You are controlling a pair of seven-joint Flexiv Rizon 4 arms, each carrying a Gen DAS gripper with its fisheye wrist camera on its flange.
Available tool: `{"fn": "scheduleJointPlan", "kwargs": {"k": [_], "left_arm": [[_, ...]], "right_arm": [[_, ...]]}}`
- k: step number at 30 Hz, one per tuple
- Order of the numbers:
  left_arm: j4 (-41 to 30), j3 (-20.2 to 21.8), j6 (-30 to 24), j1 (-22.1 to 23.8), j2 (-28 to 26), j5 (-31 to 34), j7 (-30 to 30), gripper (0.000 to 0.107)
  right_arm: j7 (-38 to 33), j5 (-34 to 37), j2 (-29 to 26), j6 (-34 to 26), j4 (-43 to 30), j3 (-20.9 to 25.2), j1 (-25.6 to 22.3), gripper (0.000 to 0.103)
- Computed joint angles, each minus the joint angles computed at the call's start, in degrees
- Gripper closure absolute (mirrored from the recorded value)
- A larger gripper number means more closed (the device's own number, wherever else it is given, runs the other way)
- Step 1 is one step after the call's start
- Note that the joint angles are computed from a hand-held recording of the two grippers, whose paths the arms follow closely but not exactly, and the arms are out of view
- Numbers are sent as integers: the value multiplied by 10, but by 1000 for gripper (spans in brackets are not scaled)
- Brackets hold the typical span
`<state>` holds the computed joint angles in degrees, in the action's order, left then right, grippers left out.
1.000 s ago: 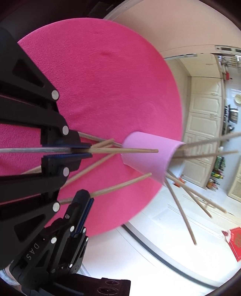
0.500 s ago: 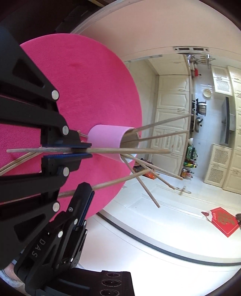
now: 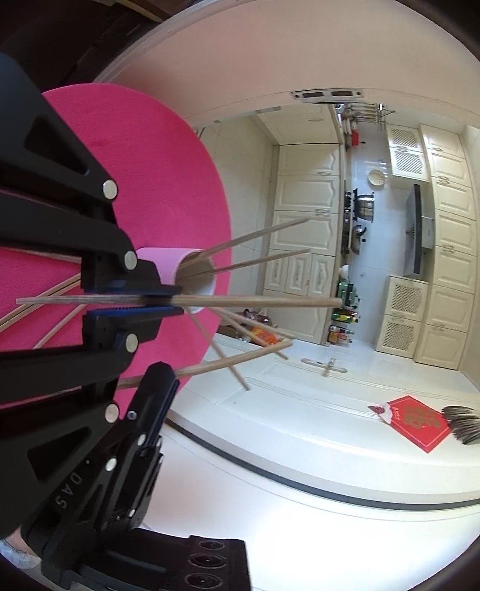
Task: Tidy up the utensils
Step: 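Lift both held chopsticks upright and carry them over the pink cup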
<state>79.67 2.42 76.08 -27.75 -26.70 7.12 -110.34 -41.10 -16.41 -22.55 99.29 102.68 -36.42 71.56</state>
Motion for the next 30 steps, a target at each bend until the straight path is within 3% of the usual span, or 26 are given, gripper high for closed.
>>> {"fn": "scheduleJointPlan", "kwargs": {"k": [8,11,20,24,30], "left_arm": [[-58,21,39,-5,-30,18,6,101],[-67,19,77,1,-44,17,26,101],[-119,31,163,2,-108,-58,58,101],[-152,63,204,-12,-145,-96,56,101],[-207,147,209,-50,-197,-165,57,101]], "right_arm": [[-23,40,-27,26,-38,-28,6,96],[-37,69,-47,38,-62,-35,5,96],[-76,153,-108,58,-136,-49,-9,96],[-88,207,-148,74,-166,-92,6,96],[-91,280,-216,81,-222,-157,12,96]]}}
